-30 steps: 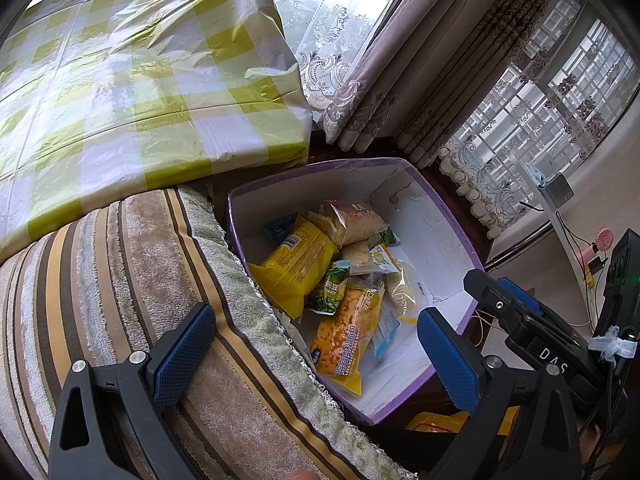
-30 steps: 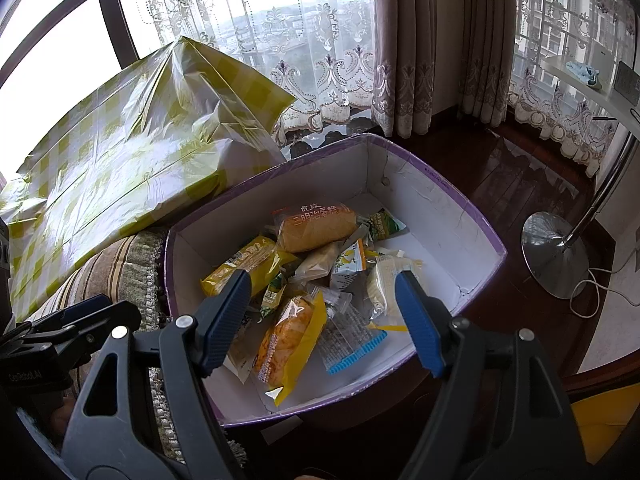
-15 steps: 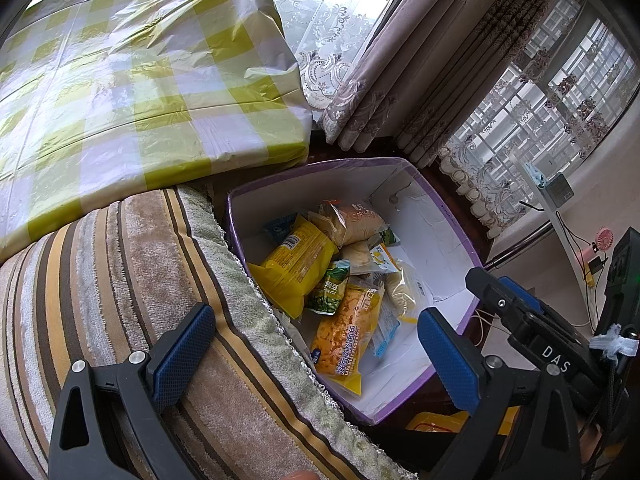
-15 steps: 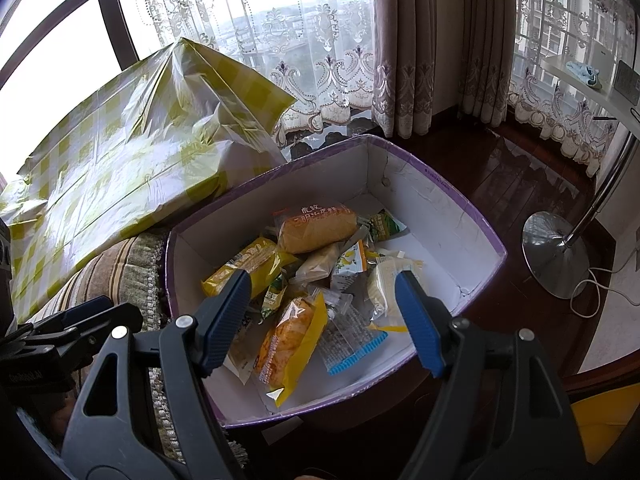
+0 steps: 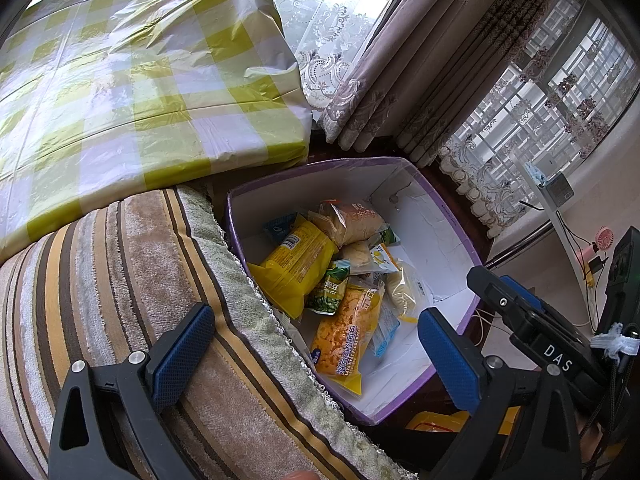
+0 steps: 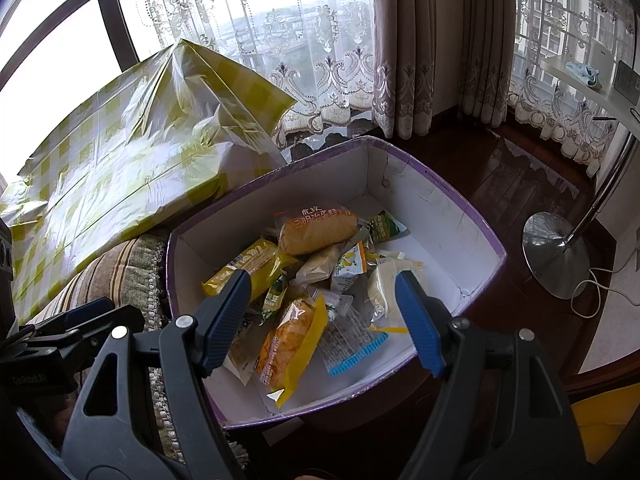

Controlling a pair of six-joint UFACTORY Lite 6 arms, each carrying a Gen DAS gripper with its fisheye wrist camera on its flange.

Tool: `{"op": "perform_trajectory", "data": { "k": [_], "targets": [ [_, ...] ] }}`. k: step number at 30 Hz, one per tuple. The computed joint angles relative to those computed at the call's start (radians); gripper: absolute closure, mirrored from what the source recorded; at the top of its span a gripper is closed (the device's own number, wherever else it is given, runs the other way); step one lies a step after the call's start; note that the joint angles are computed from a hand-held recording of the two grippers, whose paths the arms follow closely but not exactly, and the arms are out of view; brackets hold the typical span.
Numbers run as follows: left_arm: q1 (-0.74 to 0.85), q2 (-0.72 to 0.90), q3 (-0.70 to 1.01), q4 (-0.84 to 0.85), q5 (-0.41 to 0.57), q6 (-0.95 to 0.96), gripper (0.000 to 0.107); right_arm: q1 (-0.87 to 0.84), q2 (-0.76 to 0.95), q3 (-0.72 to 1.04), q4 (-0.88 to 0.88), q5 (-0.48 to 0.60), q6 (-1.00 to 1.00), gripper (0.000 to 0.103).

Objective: Organize snacks

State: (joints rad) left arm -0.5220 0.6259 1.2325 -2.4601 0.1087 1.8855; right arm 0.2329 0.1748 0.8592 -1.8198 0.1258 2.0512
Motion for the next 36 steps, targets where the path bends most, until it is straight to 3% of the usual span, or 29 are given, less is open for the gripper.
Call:
{"op": "perform_trajectory", "data": {
  "k": [36],
  "targets": [
    [0.001, 0.001, -0.001, 0.022, 0.004, -0.019, 0.005, -0.003, 0.004, 0.006, -0.007, -0.004, 0.006, 0.026]
  ]
}}
